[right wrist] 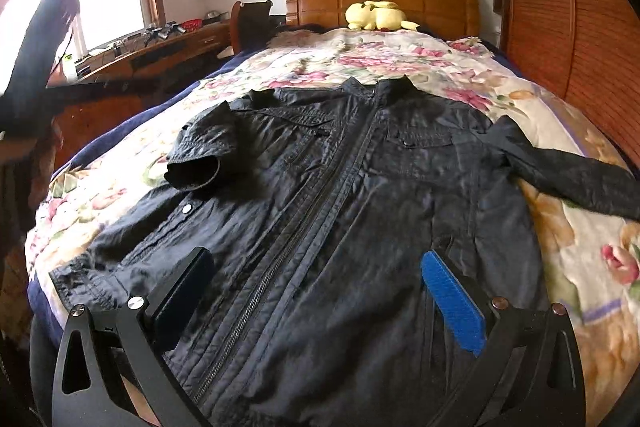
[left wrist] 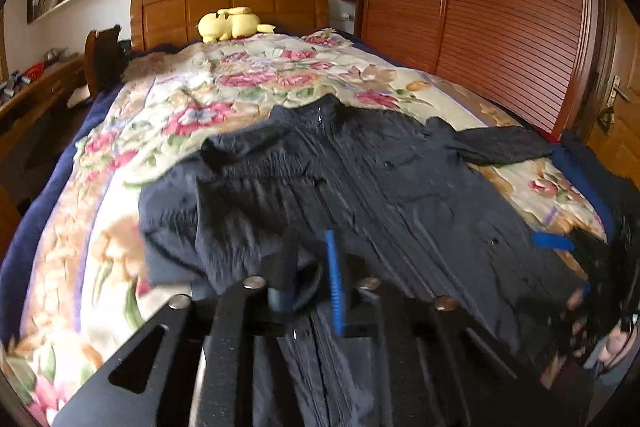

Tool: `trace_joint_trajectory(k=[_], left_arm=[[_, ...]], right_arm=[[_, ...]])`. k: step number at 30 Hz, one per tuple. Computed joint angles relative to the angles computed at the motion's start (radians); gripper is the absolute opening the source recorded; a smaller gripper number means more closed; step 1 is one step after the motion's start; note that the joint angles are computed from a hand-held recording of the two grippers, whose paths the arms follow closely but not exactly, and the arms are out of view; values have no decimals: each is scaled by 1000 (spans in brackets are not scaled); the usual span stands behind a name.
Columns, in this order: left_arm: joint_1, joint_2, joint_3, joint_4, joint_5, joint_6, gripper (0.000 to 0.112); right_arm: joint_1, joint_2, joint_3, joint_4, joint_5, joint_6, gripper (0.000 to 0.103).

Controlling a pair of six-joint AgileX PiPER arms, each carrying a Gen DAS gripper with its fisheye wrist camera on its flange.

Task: Fold large clothes
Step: 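Carry the held sleeve across the jacket body and open the left gripper, then grasp the jacket's side edge beside the folded sleeve with the right gripper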

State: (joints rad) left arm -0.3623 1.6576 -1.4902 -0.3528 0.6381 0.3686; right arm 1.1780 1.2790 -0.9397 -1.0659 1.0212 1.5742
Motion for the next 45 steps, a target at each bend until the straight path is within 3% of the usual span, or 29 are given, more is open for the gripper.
trace_joint_trajectory(k=[6, 13, 20, 24, 33, 41, 44, 45], left_arm=[[65, -123, 253, -78, -94, 107, 26], [181, -212, 468, -191, -155, 256, 28], [281, -271, 600, -343, -187, 452, 29], [330, -287, 639, -388, -198, 515, 29], [434, -310, 734, -522, -247, 678, 29], [493, -296, 765, -607, -240, 774, 29], [495, -300, 768, -618, -241, 787, 29], [488, -303, 770, -614, -248, 782, 29]], right_arm=[[-20, 26, -38, 0, -34, -85, 103], [-122, 110, -123, 48, -175, -225, 103], [-228, 276, -315, 199, -309, -478, 98], [-282, 414, -476, 346, -358, -666, 90], [-349, 718, -870, 518, -246, -937, 87], [-353, 956, -1237, 539, -43, -1073, 85], [-359, 1001, -1299, 543, 3, -1121, 58], [-361, 997, -1289, 547, -3, -1127, 34]])
